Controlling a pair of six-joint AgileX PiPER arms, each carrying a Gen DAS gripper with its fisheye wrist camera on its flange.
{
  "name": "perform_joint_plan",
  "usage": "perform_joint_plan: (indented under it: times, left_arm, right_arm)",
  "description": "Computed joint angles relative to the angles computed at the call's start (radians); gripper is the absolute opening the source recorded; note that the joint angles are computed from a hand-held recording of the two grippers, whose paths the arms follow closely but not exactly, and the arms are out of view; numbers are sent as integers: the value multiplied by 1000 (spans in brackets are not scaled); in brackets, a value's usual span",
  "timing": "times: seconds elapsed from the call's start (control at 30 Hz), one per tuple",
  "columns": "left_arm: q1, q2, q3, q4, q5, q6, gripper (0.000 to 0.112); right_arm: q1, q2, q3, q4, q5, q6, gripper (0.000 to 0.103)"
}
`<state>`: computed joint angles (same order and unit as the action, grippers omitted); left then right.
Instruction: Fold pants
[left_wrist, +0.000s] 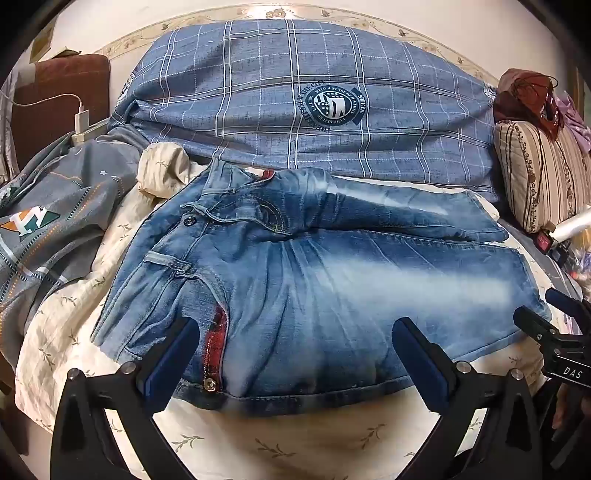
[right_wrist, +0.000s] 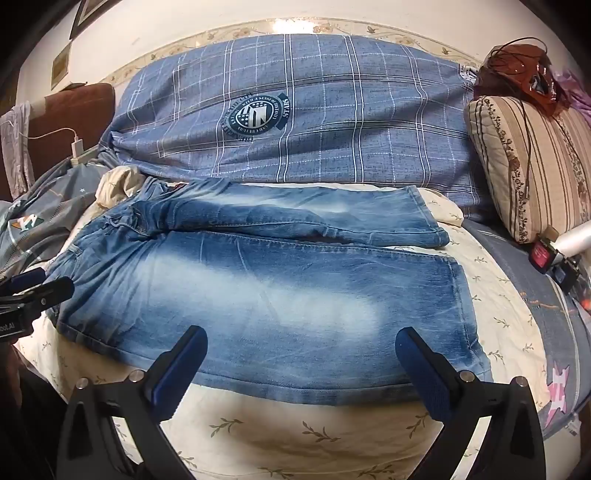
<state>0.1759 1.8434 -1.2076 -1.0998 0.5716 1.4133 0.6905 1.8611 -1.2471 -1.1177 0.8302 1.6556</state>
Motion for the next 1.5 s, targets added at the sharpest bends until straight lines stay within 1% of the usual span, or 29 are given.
perform_joint_plan:
  times: [0.4, 0.73, 0.8, 0.93, 1.23, 1.5]
  left_arm:
    - [-2, -2, 6, -9, -3, 10, 103]
    - [4, 3, -2, 0, 11, -4, 103]
    - [1, 2, 0, 1, 7, -3, 103]
    - [-6, 2, 2, 9, -1, -8, 103]
    - [-5, 4, -2, 21, 3, -21, 103]
    - [-3, 5, -2, 22, 8, -23, 103]
  right_arm:
    - [0, 3, -7, 5, 2, -6, 103]
    - [-2, 8, -12, 11, 8, -20, 103]
    - [14, 12, -20, 16, 21, -14, 103]
    - [-1, 6, -5, 1, -1, 7, 103]
    - [-1, 6, 0, -10, 5, 12, 103]
    - [1, 6, -7, 16, 6, -7, 103]
